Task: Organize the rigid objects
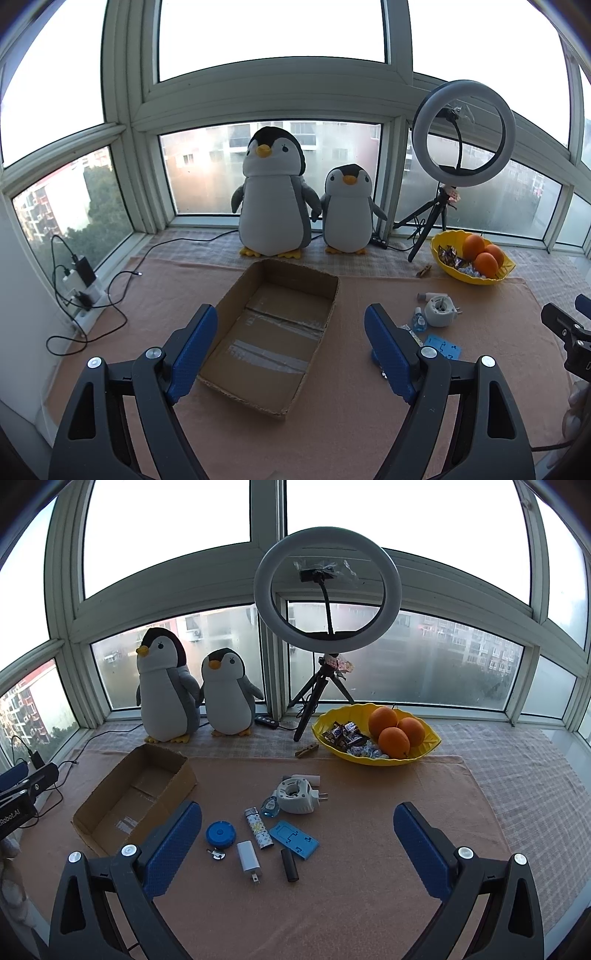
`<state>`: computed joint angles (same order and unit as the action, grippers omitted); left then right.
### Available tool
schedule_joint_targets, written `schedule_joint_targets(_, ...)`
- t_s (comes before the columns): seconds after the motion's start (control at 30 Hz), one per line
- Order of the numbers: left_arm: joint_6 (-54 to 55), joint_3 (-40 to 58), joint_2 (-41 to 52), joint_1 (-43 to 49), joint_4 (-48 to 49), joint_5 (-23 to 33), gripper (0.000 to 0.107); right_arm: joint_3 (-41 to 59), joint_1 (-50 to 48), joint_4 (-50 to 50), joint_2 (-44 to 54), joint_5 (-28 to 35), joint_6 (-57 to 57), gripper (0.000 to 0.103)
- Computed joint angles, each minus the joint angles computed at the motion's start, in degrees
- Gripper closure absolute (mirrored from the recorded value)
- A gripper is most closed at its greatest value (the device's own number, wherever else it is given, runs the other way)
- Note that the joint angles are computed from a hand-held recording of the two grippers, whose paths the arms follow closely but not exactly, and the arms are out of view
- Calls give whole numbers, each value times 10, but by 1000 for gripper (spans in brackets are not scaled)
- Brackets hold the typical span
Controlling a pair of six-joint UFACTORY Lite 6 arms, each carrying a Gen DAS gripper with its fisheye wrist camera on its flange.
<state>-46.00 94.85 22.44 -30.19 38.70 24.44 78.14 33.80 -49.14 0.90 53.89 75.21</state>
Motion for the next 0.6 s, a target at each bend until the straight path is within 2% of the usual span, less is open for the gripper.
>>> schedule_joint_targets(0.6,1,-1,-2,2,-1,-2,25,4,6,1,5,2,5,0)
